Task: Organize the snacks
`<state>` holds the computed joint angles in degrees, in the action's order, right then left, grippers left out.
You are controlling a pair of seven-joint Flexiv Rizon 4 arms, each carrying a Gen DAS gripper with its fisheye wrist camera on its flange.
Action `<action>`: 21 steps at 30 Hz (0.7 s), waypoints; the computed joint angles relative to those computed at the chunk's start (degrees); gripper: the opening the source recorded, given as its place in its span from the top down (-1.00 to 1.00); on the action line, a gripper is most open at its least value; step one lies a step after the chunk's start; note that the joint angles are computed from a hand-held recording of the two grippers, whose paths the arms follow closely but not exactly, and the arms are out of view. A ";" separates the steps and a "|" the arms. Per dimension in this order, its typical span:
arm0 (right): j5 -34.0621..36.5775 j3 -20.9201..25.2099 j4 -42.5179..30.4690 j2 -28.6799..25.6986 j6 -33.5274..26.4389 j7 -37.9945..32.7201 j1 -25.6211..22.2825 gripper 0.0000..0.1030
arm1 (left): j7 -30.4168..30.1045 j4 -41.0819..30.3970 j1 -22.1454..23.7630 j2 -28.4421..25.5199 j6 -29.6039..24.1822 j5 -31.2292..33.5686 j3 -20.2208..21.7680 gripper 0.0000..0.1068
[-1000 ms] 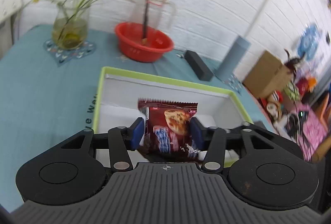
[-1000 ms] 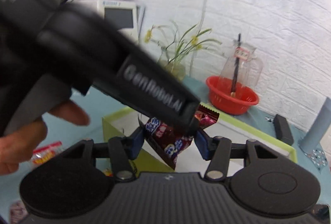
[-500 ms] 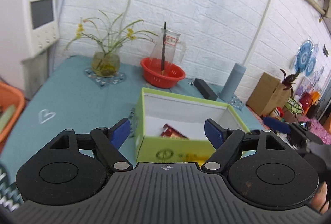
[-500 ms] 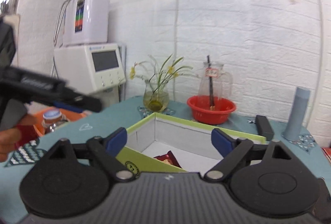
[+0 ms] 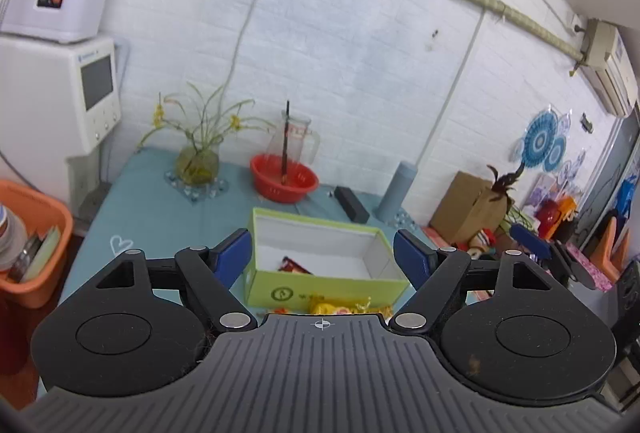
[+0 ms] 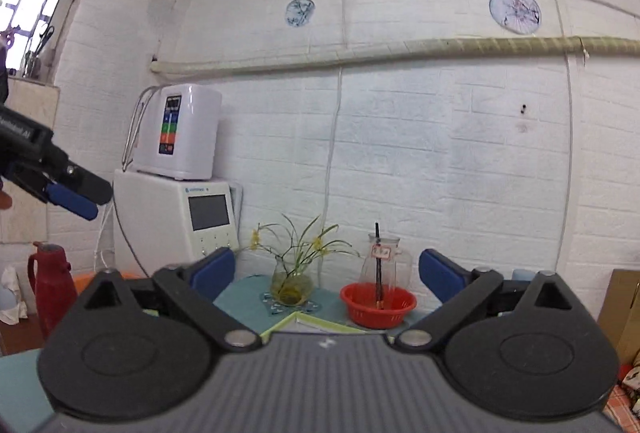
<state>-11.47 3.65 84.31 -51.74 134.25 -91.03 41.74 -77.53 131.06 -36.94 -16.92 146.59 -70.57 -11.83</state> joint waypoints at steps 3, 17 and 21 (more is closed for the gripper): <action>-3.94 3.18 2.20 1.33 0.33 5.37 -4.06 -0.92 | 5.08 -1.57 -1.86 -0.59 2.86 -4.93 -1.06 -0.20; -12.93 3.40 8.78 6.95 2.46 16.74 -10.98 -0.99 | 38.90 -20.44 -6.53 -0.66 26.16 -13.30 -6.09 -0.59; -13.72 4.17 11.26 5.03 1.88 18.49 -11.74 -0.99 | 28.59 -14.73 -4.64 -3.08 17.03 -9.19 -5.91 -0.60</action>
